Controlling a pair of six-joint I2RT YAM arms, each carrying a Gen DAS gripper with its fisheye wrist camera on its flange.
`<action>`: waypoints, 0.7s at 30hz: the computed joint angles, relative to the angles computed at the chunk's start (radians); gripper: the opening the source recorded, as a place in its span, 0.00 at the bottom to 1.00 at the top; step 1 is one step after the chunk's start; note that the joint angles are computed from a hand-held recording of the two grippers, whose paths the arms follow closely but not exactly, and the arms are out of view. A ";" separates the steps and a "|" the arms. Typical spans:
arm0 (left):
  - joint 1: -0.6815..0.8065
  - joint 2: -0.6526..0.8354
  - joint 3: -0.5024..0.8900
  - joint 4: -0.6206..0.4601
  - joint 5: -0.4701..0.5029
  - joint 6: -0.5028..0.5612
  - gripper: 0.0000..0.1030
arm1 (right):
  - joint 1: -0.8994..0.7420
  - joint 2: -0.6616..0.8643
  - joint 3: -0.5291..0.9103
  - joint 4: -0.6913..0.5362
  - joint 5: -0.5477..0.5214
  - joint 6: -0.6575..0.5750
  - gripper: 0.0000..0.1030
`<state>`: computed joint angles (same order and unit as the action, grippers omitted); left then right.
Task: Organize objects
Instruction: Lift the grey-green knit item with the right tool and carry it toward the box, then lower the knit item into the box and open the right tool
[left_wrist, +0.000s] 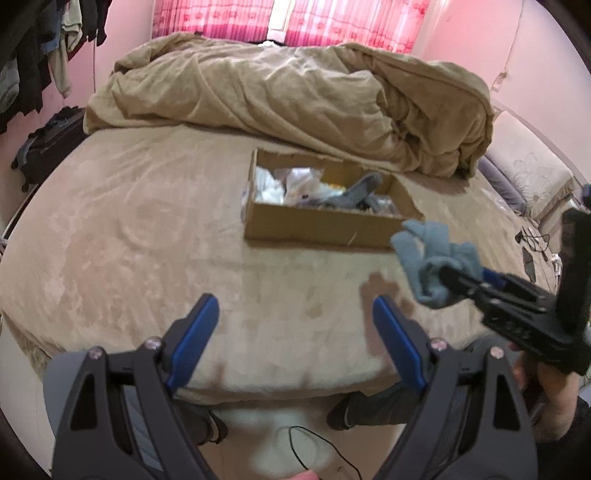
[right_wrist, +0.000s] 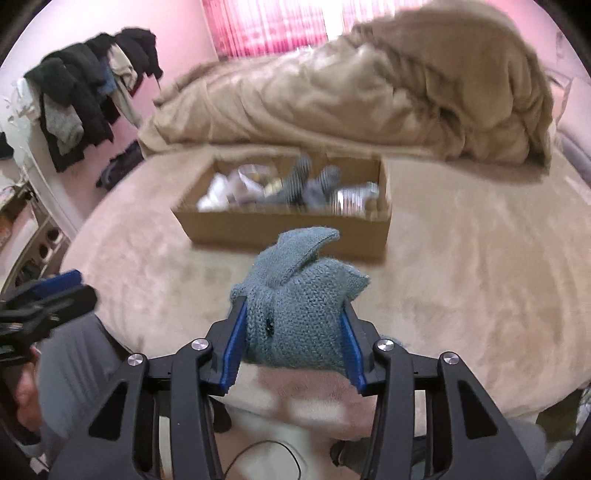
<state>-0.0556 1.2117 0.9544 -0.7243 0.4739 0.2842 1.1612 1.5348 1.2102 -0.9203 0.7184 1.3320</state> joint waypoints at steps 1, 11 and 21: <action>-0.006 0.004 0.015 -0.002 0.000 -0.006 0.84 | 0.008 -0.004 0.029 -0.034 0.020 0.005 0.47; -0.069 0.077 0.126 0.037 -0.023 -0.058 0.84 | -0.024 -0.067 0.126 -0.120 0.111 -0.061 0.47; -0.103 0.205 0.232 0.114 -0.053 -0.107 0.84 | -0.172 -0.131 0.047 0.050 0.073 -0.253 0.48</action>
